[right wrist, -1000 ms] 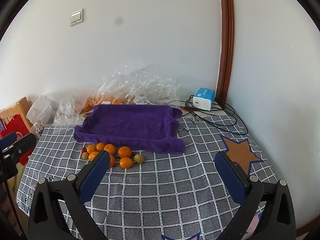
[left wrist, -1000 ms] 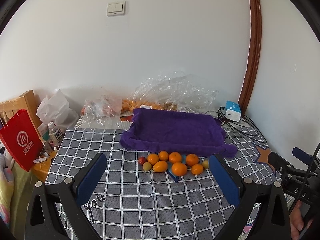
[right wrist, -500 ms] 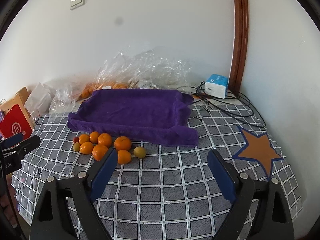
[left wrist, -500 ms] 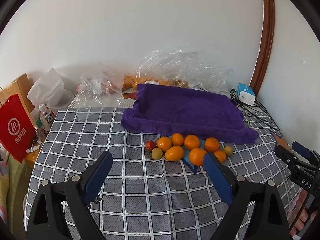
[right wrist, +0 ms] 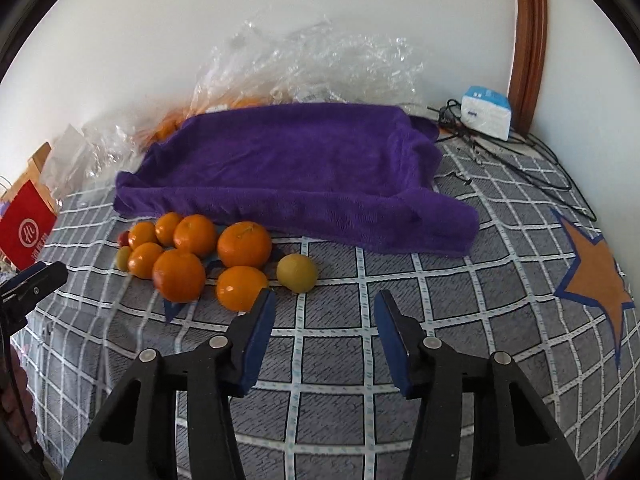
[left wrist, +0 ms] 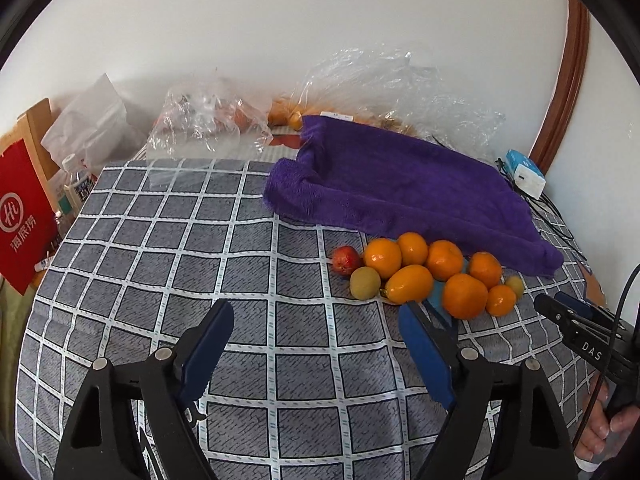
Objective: Organize fruits
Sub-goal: 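Close the right gripper on a yellow fruit while the left gripper grasps a greenish fruit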
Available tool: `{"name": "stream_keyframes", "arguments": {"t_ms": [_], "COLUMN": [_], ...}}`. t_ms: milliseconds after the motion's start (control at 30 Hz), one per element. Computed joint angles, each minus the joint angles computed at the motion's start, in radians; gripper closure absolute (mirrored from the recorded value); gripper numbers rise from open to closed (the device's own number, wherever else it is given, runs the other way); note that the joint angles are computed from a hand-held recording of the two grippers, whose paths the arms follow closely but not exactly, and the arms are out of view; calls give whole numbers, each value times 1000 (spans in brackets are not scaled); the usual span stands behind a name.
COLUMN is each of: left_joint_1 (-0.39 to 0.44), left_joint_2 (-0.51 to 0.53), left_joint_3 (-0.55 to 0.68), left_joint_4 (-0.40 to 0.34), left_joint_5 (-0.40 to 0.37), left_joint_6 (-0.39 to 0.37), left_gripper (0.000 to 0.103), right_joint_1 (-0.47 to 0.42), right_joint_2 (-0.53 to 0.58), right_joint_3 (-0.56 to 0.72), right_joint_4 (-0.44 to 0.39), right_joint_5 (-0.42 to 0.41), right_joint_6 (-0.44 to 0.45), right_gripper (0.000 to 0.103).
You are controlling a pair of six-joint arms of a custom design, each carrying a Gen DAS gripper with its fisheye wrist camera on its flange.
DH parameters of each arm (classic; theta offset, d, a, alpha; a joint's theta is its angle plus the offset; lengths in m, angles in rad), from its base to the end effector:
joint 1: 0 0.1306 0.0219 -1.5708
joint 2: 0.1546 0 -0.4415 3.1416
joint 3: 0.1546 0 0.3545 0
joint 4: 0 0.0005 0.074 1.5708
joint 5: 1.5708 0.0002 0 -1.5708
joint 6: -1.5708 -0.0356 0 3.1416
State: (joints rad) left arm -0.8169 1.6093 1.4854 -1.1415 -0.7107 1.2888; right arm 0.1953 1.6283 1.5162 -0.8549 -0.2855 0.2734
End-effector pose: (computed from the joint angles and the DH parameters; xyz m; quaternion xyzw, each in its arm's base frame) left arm 0.3510 -0.3406 0.4237 -0.2681 0.8886 0.0463 0.3694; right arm 0.5165 0.1119 0.4334 -0.2606 0.9094 0.1242 0.2994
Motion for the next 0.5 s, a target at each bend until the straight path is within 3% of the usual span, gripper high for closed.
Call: {"name": "stream_keyframes", "arguments": {"t_ms": [133,367,500], "left_joint_1": [25,66,85], "left_joint_2": [12,15,44], "left_joint_3": [-8,-43,-18], "left_joint_4": [23,135,122], "left_joint_5": [42,146,159], "left_joint_6": [-31,-86,-99], "left_gripper": [29,35,45], "right_joint_1": [9,25,26], "right_joint_2": [34,90,101], "right_joint_3": [21,50,57], "right_joint_4": [-6,-23,-12], "right_joint_5": [-14,-38,-56], "right_joint_6": [5,16,45], "right_gripper": [54,58,75]}}
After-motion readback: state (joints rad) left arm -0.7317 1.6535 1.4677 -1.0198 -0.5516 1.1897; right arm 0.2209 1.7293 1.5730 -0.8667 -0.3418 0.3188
